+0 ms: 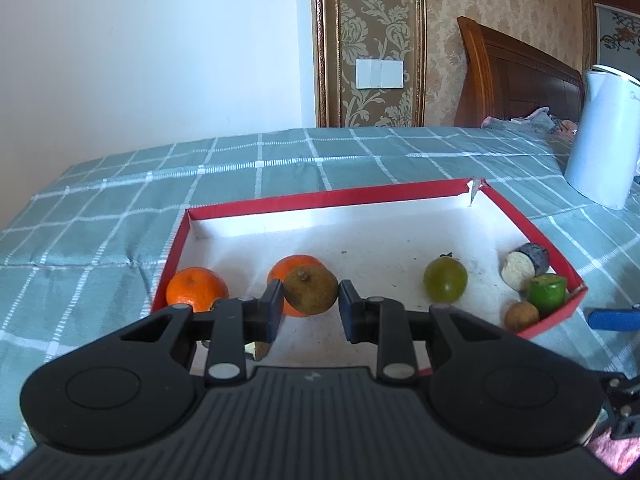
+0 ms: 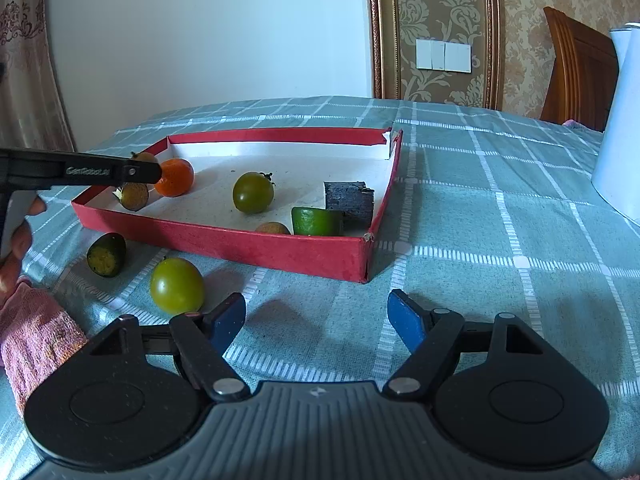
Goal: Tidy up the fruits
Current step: 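Lower the brown pear into the tray and open the left gripper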
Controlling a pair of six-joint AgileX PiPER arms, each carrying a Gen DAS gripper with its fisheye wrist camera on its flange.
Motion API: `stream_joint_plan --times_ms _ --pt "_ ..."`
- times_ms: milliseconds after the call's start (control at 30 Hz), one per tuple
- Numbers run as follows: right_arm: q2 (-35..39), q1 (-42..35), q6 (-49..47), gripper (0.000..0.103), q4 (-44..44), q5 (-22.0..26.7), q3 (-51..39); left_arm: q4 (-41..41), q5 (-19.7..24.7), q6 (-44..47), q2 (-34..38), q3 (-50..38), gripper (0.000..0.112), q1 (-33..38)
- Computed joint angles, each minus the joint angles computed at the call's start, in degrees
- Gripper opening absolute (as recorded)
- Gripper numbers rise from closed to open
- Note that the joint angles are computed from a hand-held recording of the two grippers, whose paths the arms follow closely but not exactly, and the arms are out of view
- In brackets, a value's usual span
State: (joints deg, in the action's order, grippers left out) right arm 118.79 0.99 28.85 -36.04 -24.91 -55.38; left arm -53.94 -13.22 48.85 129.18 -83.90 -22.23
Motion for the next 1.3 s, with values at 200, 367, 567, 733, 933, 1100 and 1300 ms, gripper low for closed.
stream_joint_plan --times_ms 200,367,567,733,933,1100,1300 --pt "0.0 0.2 -0.5 0.079 0.4 0.2 0.0 11.3 1.1 -11.5 0.7 -0.8 0.027 0.9" --pt "0.0 0.3 -0.7 0.08 0.5 0.4 -0.1 17.4 1.6 -16.4 0.8 -0.2 0.027 0.7" --pt "0.0 0.3 -0.9 0.08 0.6 0.5 -0.1 12.7 3.0 -11.8 1.7 -1.1 0.027 0.8" --pt "0.1 0.4 -0.9 0.08 0.7 0.5 -0.1 8.1 4.3 -6.6 1.4 -0.4 0.027 0.8" --pt "0.1 0.4 -1.1 0.08 0.8 0.5 -0.2 1.5 5.9 -2.7 2.5 -1.6 0.028 2.0" --pt "0.1 0.4 -1.1 0.081 0.8 0.6 -0.2 1.0 5.1 -2.8 1.7 -0.5 0.028 1.9" --pt "0.3 0.7 -1.4 0.082 1.0 0.8 -0.5 12.9 -0.1 -14.8 -2.1 6.0 0.028 1.1"
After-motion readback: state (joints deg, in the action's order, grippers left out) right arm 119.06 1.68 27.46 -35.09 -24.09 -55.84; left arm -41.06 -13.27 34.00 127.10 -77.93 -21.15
